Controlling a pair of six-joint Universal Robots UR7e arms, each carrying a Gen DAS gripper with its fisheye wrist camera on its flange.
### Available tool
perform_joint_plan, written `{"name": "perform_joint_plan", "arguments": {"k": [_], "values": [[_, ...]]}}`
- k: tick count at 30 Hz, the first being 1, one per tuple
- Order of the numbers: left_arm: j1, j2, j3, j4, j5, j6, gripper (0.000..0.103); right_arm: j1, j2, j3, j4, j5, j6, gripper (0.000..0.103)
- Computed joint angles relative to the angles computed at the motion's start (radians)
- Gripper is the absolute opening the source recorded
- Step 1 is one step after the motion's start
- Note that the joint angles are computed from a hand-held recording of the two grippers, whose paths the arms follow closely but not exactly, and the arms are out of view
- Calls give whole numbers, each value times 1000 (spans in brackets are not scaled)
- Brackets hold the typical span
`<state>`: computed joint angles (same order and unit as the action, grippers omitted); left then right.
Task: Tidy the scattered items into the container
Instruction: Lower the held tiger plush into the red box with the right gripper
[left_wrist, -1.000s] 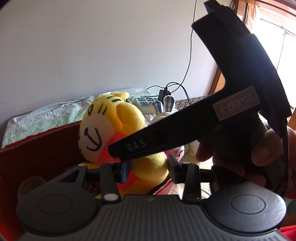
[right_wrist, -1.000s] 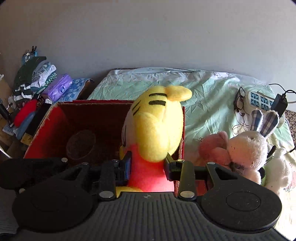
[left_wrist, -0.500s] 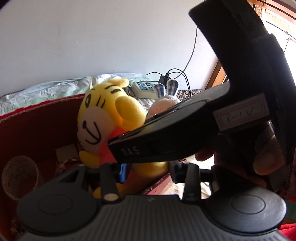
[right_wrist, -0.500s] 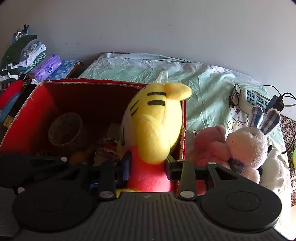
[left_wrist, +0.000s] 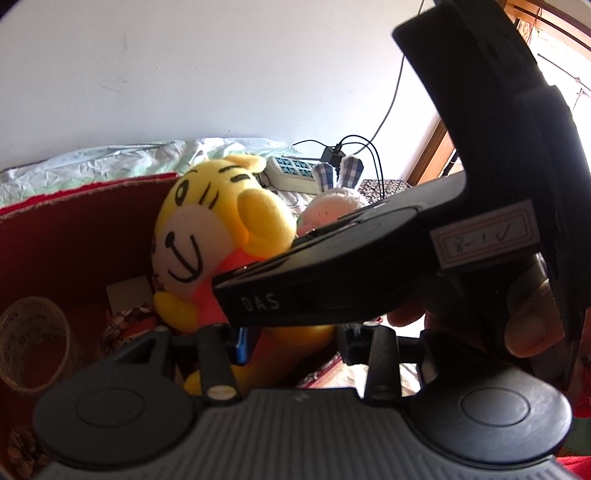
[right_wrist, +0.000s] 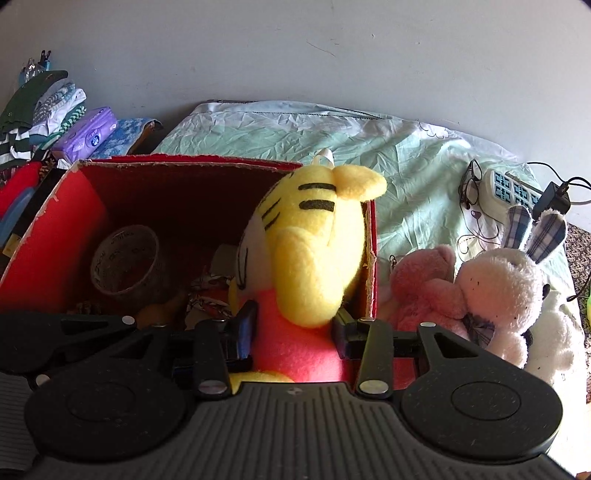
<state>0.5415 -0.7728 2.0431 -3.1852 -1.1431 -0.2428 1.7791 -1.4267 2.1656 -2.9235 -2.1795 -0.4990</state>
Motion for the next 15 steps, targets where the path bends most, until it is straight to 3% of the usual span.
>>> {"name": "perform_joint_plan", "arguments": {"k": [6, 15], "values": [[-3, -2, 3, -13, 14, 6, 46, 18, -9, 11, -38, -9, -21, 51], [-34, -19, 31, -65, 30, 7, 79, 14, -66, 34, -63, 37, 3, 52]]}}
